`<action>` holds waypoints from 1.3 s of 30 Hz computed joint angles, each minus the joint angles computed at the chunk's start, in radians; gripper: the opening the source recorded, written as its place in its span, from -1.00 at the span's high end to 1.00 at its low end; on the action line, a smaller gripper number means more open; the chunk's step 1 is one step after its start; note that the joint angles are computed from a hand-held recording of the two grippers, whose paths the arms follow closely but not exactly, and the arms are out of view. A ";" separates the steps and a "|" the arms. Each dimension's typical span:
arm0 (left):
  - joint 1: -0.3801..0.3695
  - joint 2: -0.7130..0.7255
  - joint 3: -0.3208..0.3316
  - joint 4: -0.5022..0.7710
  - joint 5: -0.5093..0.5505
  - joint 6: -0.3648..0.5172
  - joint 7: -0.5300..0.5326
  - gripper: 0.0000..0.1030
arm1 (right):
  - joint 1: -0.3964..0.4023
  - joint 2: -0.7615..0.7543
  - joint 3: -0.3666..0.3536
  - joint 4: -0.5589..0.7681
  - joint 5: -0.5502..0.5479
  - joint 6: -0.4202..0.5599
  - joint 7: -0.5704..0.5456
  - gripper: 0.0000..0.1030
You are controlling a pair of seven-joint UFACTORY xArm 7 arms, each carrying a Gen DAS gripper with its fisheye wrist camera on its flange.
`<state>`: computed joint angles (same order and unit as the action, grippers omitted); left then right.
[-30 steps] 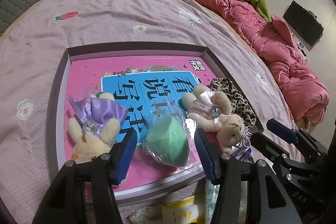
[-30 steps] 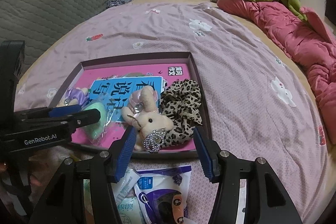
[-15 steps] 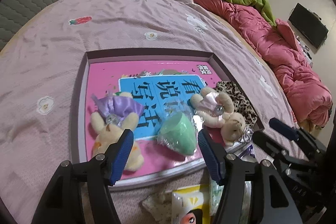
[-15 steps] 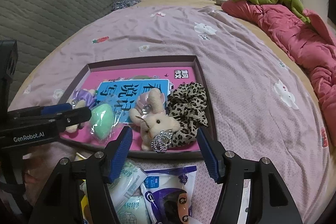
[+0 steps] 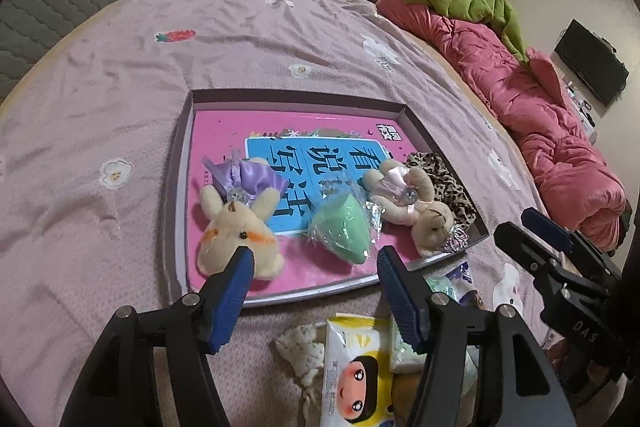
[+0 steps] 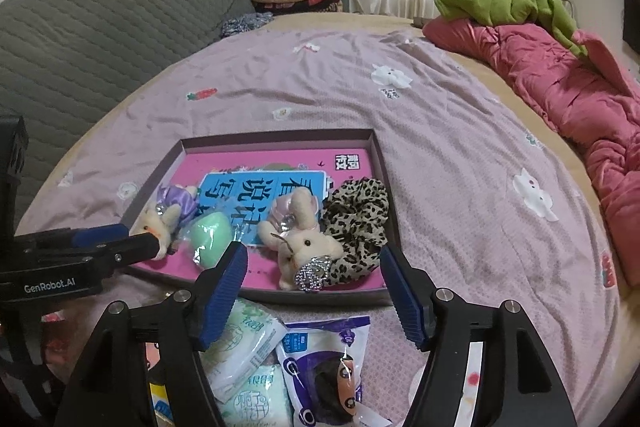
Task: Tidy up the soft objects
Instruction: 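Pull both tools back from the tray toward the packs beside it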
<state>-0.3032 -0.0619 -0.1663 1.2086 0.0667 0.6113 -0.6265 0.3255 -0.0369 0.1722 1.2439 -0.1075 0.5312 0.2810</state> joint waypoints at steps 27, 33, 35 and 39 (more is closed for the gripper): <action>0.003 -0.155 -0.044 -0.070 0.039 0.066 -0.091 -0.23 | -0.028 -0.185 -0.006 -0.121 0.089 -0.050 -0.053 -0.45; 0.000 -0.178 -0.054 -0.075 0.042 0.084 -0.101 -0.23 | -0.038 -0.234 -0.011 -0.154 0.104 -0.042 -0.062 -0.45; -0.001 -0.185 -0.058 -0.078 0.043 0.088 -0.105 -0.23 | -0.039 -0.253 -0.014 -0.167 0.113 -0.044 -0.066 -0.45; -0.003 -0.199 -0.064 -0.082 0.044 0.099 -0.116 -0.23 | -0.043 -0.284 -0.018 -0.188 0.128 -0.046 -0.074 -0.45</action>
<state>-0.3066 -0.2607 -0.2304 1.1268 0.1112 0.7101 -0.7420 0.2821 -0.3213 0.1540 1.0556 0.0205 0.4856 0.2068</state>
